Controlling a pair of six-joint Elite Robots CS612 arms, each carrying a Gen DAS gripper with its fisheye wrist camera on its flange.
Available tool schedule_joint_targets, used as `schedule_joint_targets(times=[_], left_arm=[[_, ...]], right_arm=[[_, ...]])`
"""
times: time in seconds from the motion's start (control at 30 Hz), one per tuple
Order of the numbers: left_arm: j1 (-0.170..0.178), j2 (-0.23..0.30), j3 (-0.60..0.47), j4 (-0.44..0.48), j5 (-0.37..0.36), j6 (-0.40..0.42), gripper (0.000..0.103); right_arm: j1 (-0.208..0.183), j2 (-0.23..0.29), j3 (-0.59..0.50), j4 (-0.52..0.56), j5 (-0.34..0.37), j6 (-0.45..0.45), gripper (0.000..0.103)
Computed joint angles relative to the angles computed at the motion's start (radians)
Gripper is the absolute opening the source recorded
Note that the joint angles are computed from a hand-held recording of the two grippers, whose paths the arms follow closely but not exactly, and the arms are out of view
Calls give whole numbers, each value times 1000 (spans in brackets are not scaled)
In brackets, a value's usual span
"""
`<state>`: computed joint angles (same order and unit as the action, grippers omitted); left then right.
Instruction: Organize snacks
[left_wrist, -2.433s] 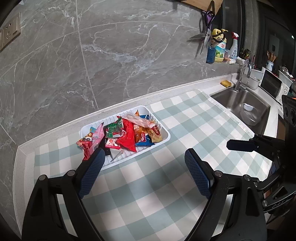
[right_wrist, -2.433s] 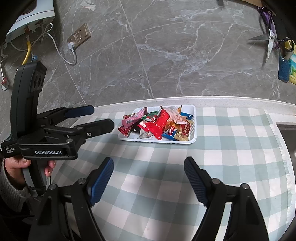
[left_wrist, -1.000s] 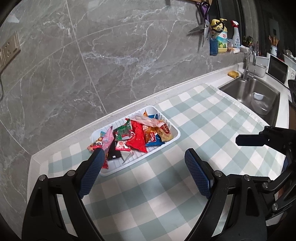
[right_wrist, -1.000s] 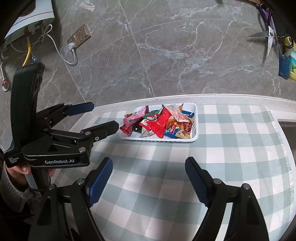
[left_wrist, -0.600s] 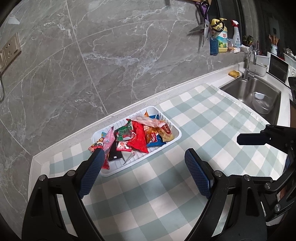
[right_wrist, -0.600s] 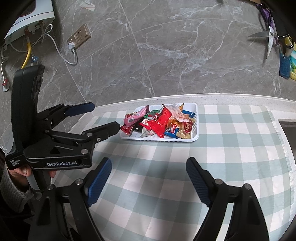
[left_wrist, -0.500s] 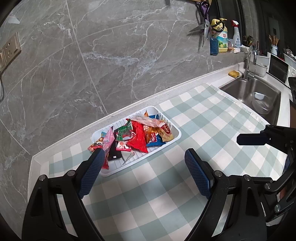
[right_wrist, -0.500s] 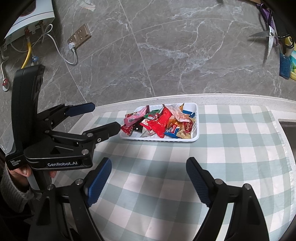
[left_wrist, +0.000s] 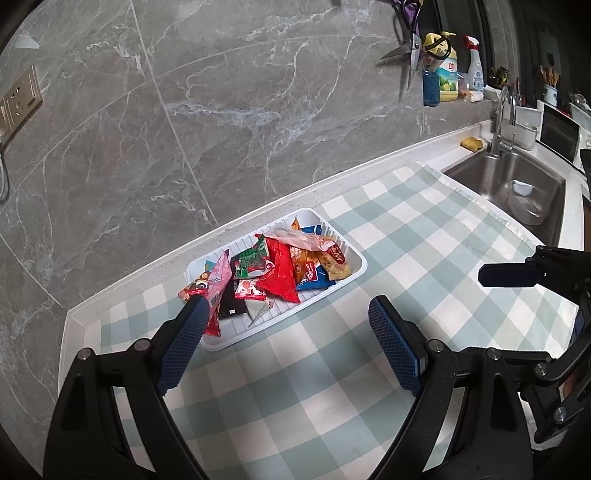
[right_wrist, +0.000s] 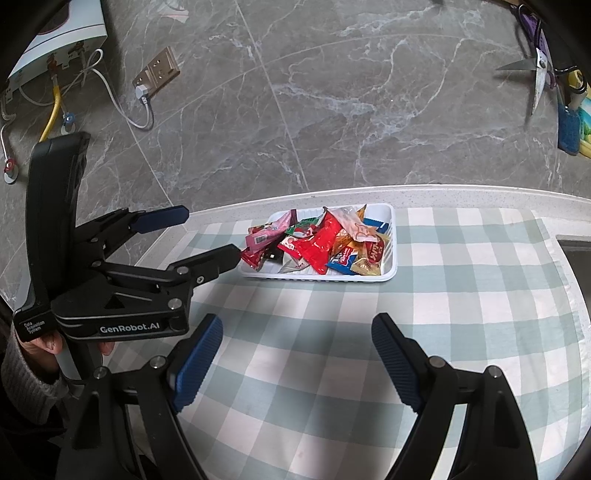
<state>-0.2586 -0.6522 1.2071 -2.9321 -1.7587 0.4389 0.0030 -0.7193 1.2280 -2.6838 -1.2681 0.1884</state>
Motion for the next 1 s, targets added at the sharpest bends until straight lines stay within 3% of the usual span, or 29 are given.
schedule_joint_targets(times=[1.0], left_arm=[[-7,12,-13,-7,-4,-5,88]], right_arm=[[2,3,-10,24,-2,8,85]])
